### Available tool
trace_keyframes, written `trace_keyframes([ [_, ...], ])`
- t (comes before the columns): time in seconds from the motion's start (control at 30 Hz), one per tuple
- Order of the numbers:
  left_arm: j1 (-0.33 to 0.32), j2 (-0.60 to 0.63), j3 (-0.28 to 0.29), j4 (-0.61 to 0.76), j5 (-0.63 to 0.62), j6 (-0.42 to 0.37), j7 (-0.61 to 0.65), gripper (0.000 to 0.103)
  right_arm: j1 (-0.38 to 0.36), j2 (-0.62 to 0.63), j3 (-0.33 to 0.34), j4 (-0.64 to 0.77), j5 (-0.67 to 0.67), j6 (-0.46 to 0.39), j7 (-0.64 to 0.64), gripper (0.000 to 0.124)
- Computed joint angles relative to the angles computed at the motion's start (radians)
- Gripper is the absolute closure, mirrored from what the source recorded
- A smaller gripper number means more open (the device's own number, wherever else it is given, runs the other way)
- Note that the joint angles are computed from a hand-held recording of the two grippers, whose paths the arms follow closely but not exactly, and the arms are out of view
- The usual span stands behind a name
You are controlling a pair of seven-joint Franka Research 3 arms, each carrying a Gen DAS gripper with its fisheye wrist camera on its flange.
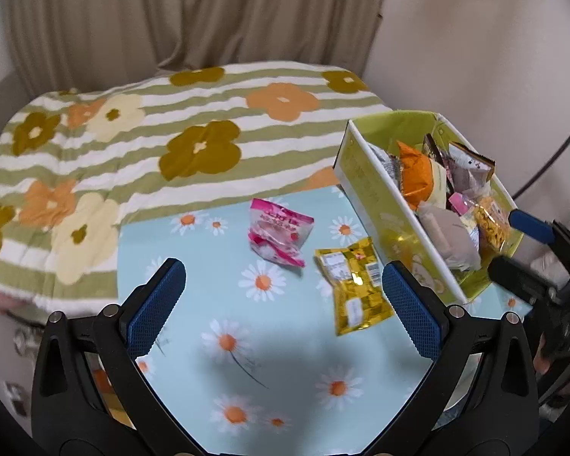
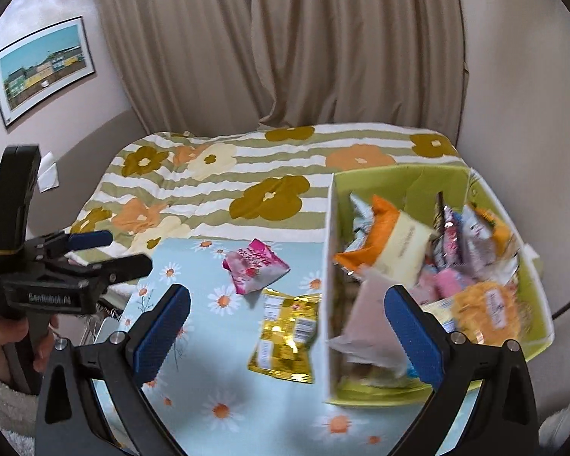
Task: Organize snacks
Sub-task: 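Move both tools toward the last two snacks on the table, then grasp the pink soft-candy bag with left tool while right tool grasps gold bag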
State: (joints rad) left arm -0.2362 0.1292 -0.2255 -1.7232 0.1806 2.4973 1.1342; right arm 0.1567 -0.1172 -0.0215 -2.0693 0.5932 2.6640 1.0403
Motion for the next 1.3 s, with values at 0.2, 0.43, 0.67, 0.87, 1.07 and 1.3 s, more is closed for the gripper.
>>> trace_keyframes([
  [0.2,0.067,0.106,-0.019,0.113,-0.19,-0.041,0.276,0.001,-0.004,0.01,0.065,-0.04,-0.247,0.101,0.314,0.022],
  [0.43,0.104,0.321,-0.048,0.356,-0.298,-0.185,0.467,0.001,-0.017,0.047,0.11,-0.064,-0.641,0.145,0.769,0.022],
  [0.67,0.069,0.566,-0.045,0.632,-0.279,-0.327,0.508,0.001,0.024,0.114,0.095,-0.062,-0.875,0.115,1.001,0.022],
  [0.87,0.039,0.711,-0.037,0.799,-0.261,-0.397,0.511,0.001,0.08,0.216,0.038,-0.007,-1.083,0.092,1.21,0.022],
  [1.07,0.013,0.813,-0.032,0.929,-0.25,-0.448,0.519,0.001,0.133,0.304,-0.014,0.058,-1.131,0.054,1.267,0.023],
  [1.3,-0.009,0.82,-0.021,0.924,-0.219,-0.41,0.555,0.001,0.165,0.359,-0.048,0.099,-1.106,0.015,1.267,0.028],
])
